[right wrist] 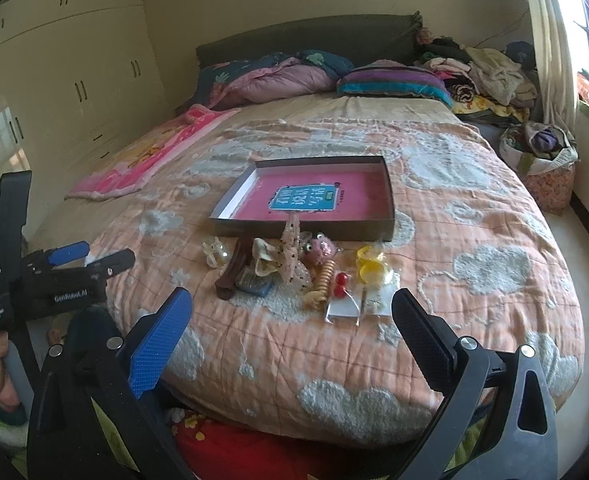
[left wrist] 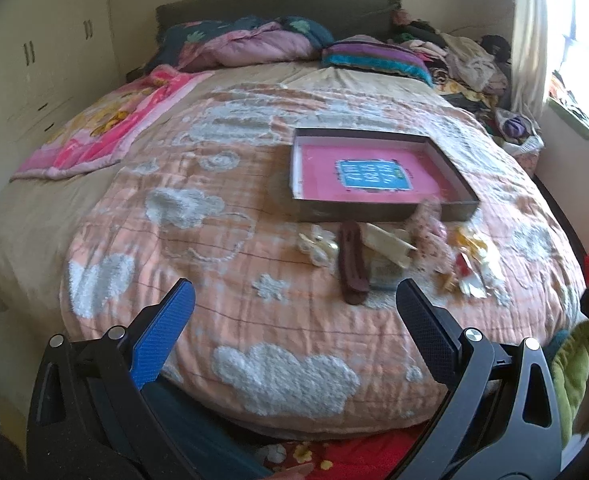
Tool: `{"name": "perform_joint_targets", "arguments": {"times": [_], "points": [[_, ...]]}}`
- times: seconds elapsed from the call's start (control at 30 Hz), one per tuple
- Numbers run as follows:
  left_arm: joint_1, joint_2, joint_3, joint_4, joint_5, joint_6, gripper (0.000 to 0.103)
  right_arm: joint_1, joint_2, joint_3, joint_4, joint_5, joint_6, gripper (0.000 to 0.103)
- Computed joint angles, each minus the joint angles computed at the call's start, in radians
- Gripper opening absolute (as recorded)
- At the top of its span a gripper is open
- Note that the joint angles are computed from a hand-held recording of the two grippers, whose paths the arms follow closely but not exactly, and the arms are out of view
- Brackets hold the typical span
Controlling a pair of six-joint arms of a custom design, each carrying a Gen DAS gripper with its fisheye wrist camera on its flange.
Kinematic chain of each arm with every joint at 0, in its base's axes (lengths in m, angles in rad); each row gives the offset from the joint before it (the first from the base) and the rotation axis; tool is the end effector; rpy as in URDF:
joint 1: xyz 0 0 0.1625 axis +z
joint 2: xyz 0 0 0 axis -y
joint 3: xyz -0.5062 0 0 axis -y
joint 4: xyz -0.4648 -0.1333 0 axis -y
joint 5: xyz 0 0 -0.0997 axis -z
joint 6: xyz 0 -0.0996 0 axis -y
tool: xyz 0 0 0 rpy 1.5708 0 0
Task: Organize jewelry
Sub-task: 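Grasp the white pearl flower clip with the left tool while the right tool grasps the pink lace bow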
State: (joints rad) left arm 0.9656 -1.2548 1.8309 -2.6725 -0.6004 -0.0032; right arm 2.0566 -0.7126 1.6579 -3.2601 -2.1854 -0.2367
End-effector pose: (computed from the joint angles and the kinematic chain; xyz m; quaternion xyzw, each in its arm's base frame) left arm -0.1992 -0.6667 0.3918 0.1375 0.8517 -0.3542 0.3609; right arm 0.4330 -0.6575 0.1243 0.2110 -0.8695 0.3788 0.2366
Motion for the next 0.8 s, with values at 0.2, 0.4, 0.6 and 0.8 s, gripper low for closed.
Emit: {"name": "perform_joint_targets", "arguments": {"times": [0.2, 0.4, 0.6, 0.8], "points": [[0.046, 0.02, -0.065, 0.052, -0.014, -0.029, 0.094, -0.016, 0.033, -0.068, 0.072, 0.041, -0.012, 0.099], [0.085, 0.049, -0.122, 0.059, -0.052, -0.007, 0.094, -0.026, 0.078, -0.146, 0.118, 0.073, -0.046, 0.099], [0.132, 0.108, -0.21, 0.081, -0.141, 0.043, 0.094, -0.046, 0.13, -0.235, 0.167, 0.09, -0.068, 0.099], [0.168, 0.171, -0.281, 0.165, -0.2, 0.05, 0.094, -0.08, 0.171, -0.296, 0.254, 0.095, -0.011, 0.098]]}}
